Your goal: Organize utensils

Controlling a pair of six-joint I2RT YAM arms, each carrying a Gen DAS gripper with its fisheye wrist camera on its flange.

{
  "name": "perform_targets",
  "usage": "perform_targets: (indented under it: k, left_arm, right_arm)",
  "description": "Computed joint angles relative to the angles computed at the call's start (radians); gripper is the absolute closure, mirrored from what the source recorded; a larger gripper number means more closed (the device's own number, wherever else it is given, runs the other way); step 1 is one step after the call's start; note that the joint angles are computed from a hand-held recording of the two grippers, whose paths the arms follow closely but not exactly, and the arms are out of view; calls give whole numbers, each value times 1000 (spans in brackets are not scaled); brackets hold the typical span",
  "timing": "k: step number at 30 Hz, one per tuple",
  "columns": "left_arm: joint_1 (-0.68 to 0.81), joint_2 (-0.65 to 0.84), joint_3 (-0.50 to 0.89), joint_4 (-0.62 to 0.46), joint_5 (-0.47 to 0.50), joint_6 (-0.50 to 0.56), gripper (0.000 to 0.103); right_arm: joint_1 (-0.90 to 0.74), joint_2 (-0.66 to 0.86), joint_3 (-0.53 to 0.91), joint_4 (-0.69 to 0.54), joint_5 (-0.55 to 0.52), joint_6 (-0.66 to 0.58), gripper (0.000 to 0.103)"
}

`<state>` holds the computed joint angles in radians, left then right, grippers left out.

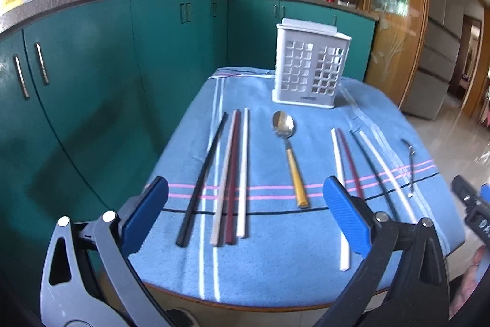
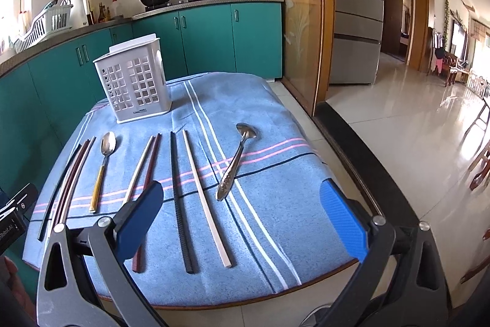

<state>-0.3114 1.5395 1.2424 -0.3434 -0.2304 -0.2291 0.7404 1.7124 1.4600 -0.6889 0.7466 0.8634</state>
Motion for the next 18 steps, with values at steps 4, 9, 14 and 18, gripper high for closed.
perform_targets:
  k: [4, 9, 14, 18]
  left_arm:
    - [-3, 23, 19, -4, 17, -7, 3]
    - [-15, 106, 88, -33, 30, -1, 3]
    - [-11, 228, 224, -69, 47, -83, 5]
    - [-32, 400, 483, -194, 12, -77, 14]
  right_arm:
    - [-17, 16, 12, 20, -20, -23, 3]
    - [-54, 40, 28, 29, -58, -38, 3]
    - [-110, 46, 31, 58, -111, -61, 3]
    - [-140, 66, 41, 66, -114, -73, 4]
